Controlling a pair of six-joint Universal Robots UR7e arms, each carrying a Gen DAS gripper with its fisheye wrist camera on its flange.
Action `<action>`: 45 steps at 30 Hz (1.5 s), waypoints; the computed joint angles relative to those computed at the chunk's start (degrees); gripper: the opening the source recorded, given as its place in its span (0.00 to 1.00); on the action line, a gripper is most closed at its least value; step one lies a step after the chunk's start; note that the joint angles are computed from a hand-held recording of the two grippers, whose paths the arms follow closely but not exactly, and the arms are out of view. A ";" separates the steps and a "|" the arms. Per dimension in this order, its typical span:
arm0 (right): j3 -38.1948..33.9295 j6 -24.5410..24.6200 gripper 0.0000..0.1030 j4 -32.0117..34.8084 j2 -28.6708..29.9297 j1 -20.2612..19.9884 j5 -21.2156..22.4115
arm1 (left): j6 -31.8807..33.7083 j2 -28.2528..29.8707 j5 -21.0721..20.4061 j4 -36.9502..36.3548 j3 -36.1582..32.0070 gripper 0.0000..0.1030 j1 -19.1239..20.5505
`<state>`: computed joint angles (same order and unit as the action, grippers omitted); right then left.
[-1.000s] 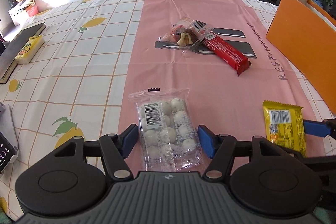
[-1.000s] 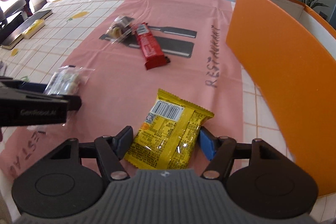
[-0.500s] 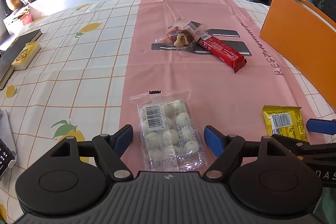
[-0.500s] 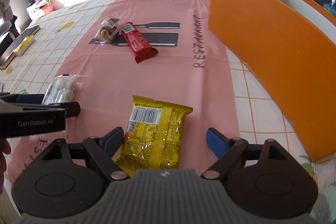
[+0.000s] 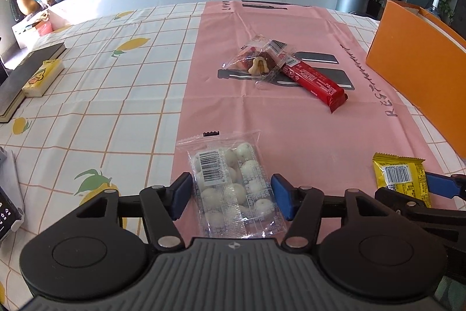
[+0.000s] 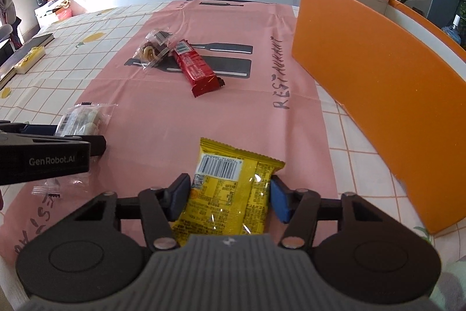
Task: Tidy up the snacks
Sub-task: 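Carry the ball pack and yellow packet over the orange box and lower them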
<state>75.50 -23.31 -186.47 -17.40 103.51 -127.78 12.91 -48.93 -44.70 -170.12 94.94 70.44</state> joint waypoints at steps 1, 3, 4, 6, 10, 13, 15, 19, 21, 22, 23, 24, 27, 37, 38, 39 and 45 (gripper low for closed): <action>0.24 0.13 0.51 0.03 -0.19 -0.06 0.36 | -0.26 -0.03 0.13 -0.16 0.10 0.64 -0.07; 0.66 0.65 0.50 0.47 -0.65 -0.15 1.00 | -0.61 -0.19 0.34 -0.43 0.40 0.63 -0.31; 0.95 0.81 0.50 0.46 -0.88 -0.13 1.29 | -0.92 -0.35 0.30 -0.37 0.56 0.63 -0.44; 1.84 0.23 0.50 -0.65 -1.41 -0.11 2.09 | -1.64 -0.76 0.33 -0.23 0.91 0.63 -0.90; 3.40 -0.33 0.50 -2.48 -2.61 0.07 3.06 | -1.60 -1.62 0.07 -0.81 1.78 0.63 -2.35; 4.98 -1.35 0.50 -5.15 -3.87 0.30 3.69 | -2.80 -2.36 -0.46 -0.30 2.38 0.63 -3.49; 5.74 -2.77 0.50 -7.97 -4.44 0.64 3.20 | -3.35 -2.82 -0.89 -0.15 2.91 0.63 -4.45; 7.90 -3.79 0.50 -10.61 -7.08 0.73 4.78 | -4.09 -3.41 -1.83 -0.21 3.69 0.63 -6.47; 9.66 -4.43 0.50 -11.32 -9.11 0.39 7.59 | -4.28 -3.51 -2.43 -0.18 3.68 0.63 -7.49; 10.14 -4.68 0.50 -11.16 -9.87 0.32 8.24 | -4.30 -3.50 -2.67 -0.16 3.58 0.63 -7.92; 10.65 -5.32 0.50 -11.49 -10.66 0.24 8.77 | -4.26 -3.43 -3.05 -0.11 3.35 0.63 -8.40; 11.02 -6.38 0.50 -12.06 -11.23 0.24 9.13 | -4.32 -3.32 -3.37 0.14 3.00 0.63 -8.81; 11.63 -9.62 0.50 -12.43 -13.16 0.03 9.91 | -4.51 -2.80 -4.45 0.85 1.66 0.63 -9.97; 10.29 -13.42 0.50 -3.71 -20.82 -2.53 11.93 | -1.18 2.94 -9.02 4.97 -7.66 0.63 -12.37; 9.73 -13.99 0.50 -2.83 -21.22 -2.83 11.93 | -0.75 3.86 -9.85 5.65 -9.10 0.63 -12.45; 9.11 -14.81 0.50 -2.12 -21.44 -3.12 12.06 | -0.36 4.78 -10.87 6.40 -10.62 0.63 -12.47; 4.34 -18.68 0.50 2.79 -21.80 -4.89 11.24 | 4.91 11.12 -13.64 10.48 -20.14 0.63 -12.78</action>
<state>79.84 -41.99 -183.68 -39.20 98.62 -116.55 17.83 -37.81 -58.34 -159.65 74.80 57.65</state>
